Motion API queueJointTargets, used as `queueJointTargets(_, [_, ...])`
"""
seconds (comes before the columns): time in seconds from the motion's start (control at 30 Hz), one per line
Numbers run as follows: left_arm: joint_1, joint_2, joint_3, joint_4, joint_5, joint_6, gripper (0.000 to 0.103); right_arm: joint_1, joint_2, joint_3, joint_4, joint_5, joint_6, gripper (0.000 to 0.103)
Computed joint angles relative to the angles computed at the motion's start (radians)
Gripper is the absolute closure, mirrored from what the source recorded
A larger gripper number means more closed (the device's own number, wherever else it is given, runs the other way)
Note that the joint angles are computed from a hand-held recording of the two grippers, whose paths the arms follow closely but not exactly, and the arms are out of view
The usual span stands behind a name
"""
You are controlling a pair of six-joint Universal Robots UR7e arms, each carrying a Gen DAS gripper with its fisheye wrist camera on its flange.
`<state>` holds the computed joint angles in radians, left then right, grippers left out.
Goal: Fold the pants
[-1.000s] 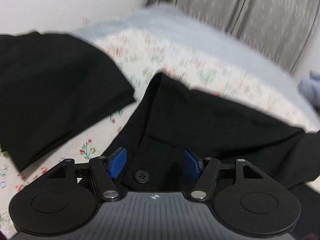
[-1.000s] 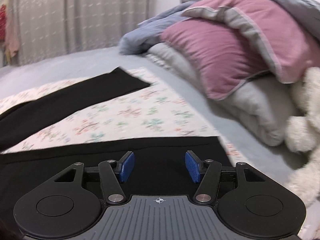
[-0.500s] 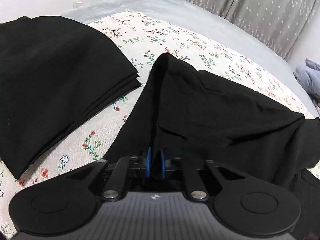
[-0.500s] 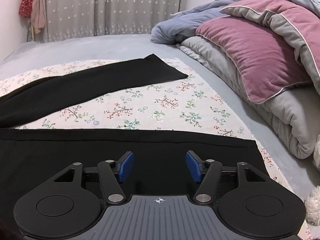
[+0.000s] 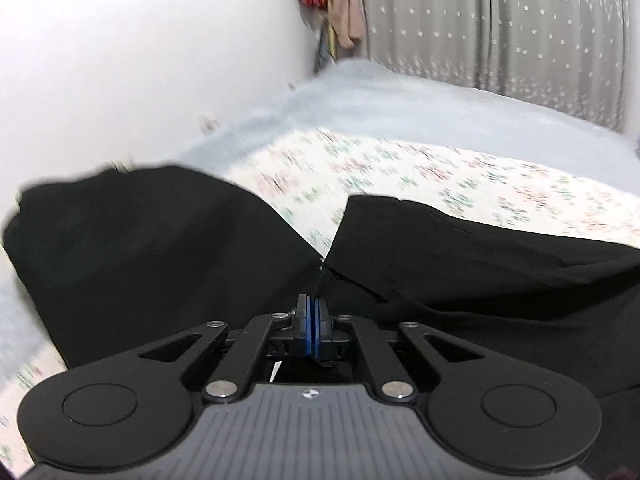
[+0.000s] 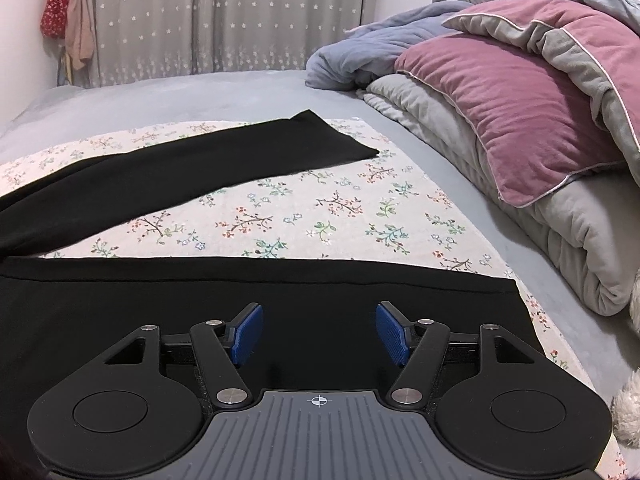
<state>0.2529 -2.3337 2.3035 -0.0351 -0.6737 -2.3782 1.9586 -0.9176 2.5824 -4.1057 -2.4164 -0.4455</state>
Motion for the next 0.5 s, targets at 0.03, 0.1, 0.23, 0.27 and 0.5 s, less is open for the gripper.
queueJointTargets(0.03, [0.036, 0.018, 0.0, -0.001, 0.032, -0.003, 0.103, 0.003, 0.002, 0.0, -0.003, 0.002, -0.003, 0.04])
queueJointTargets(0.1, [0.117, 0.062, 0.001, -0.011, 0.097, -0.022, 0.103, 0.009, 0.008, -0.001, -0.004, 0.002, -0.005, 0.04])
queueJointTargets(0.23, [0.227, 0.125, 0.003, -0.006, 0.174, -0.058, 0.103, 0.022, 0.024, -0.006, 0.005, 0.004, -0.003, 0.04])
queueJointTargets(0.27, [0.26, 0.155, -0.002, 0.002, 0.195, -0.083, 0.103, 0.025, 0.028, -0.008, 0.007, 0.004, -0.001, 0.04])
queueJointTargets(0.5, [0.459, 0.306, 0.027, -0.139, 0.287, 0.08, 0.103, 0.01, 0.019, -0.017, 0.057, 0.058, 0.007, 0.039])
